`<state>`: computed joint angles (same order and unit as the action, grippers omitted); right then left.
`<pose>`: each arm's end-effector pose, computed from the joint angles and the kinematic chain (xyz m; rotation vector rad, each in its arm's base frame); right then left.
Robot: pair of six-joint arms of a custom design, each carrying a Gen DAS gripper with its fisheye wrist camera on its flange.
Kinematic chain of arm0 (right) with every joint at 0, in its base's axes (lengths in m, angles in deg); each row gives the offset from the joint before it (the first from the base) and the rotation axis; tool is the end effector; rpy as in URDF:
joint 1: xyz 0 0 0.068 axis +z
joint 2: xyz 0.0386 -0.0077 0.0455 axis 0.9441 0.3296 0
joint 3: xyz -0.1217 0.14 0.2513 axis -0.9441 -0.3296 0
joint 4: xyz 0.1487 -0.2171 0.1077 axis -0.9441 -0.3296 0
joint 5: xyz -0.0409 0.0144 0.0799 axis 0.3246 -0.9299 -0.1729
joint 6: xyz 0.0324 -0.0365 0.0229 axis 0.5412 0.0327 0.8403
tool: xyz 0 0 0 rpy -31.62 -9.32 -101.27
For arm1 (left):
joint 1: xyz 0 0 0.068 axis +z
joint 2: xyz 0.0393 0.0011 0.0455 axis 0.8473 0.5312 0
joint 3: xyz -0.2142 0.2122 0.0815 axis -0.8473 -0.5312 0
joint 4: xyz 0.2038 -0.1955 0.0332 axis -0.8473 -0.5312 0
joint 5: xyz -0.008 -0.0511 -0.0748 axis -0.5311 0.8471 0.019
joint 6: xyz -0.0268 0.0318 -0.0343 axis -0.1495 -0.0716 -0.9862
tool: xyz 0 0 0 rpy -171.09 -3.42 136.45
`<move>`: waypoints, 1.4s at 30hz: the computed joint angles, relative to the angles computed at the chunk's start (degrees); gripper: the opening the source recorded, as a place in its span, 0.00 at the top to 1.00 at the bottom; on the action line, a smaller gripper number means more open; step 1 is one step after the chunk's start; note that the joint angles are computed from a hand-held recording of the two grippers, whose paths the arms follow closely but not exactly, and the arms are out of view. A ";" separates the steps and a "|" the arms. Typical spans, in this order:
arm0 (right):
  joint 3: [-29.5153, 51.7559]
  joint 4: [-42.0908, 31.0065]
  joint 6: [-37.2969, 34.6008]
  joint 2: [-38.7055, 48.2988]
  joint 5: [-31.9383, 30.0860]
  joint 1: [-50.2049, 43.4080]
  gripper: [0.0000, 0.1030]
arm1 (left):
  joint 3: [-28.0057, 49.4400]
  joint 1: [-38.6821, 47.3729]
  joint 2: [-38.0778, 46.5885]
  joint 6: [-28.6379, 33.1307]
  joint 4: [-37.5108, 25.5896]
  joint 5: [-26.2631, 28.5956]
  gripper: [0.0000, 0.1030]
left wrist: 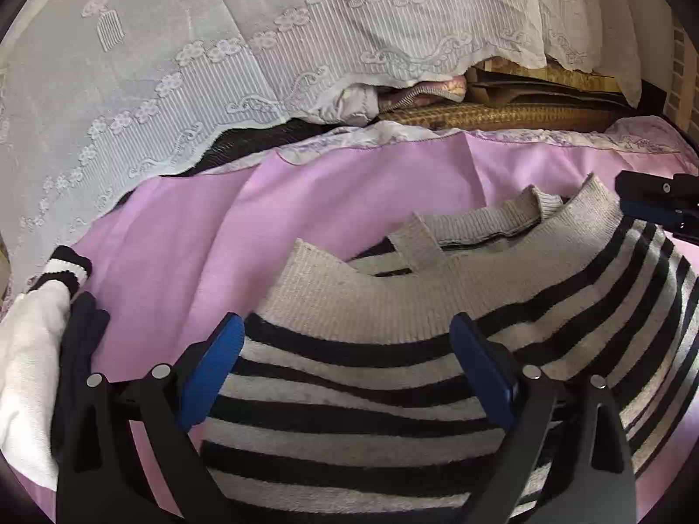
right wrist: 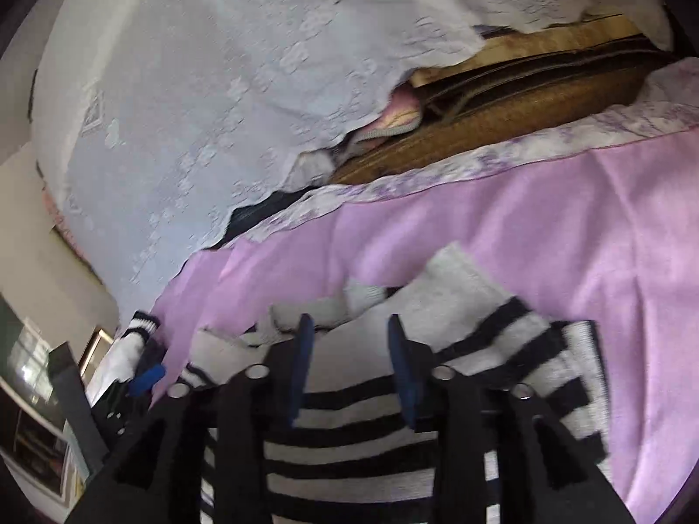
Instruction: Fold small clothes
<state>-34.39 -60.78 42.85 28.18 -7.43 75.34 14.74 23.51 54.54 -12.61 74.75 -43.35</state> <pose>0.2707 0.0442 0.1708 -0.2978 2.2584 0.8878 0.1806 -0.0996 0.1641 -0.0683 2.3437 0.2471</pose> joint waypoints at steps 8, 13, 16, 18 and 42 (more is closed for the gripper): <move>9.67 -9.04 -2.49 8.78 17.61 17.10 0.50 | -3.28 0.62 4.37 -0.38 7.61 5.68 0.10; 12.21 -10.81 -4.96 13.56 29.29 22.99 0.46 | -4.75 1.24 3.13 -1.50 8.86 6.25 0.09; 11.63 -8.83 -4.25 13.46 32.73 23.86 0.77 | -2.73 0.69 6.73 -2.78 8.11 0.73 0.04; 13.77 -9.32 -1.73 15.56 31.54 22.16 0.85 | -1.80 4.12 8.03 -1.44 8.78 3.74 0.04; -12.63 -19.34 -16.47 -21.54 -1.35 -13.53 0.75 | -5.27 -34.19 -10.52 -38.22 -26.35 -11.92 0.05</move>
<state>-47.02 -80.12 26.38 6.64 -8.79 61.81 9.47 -10.68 44.02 -50.83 48.40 -55.27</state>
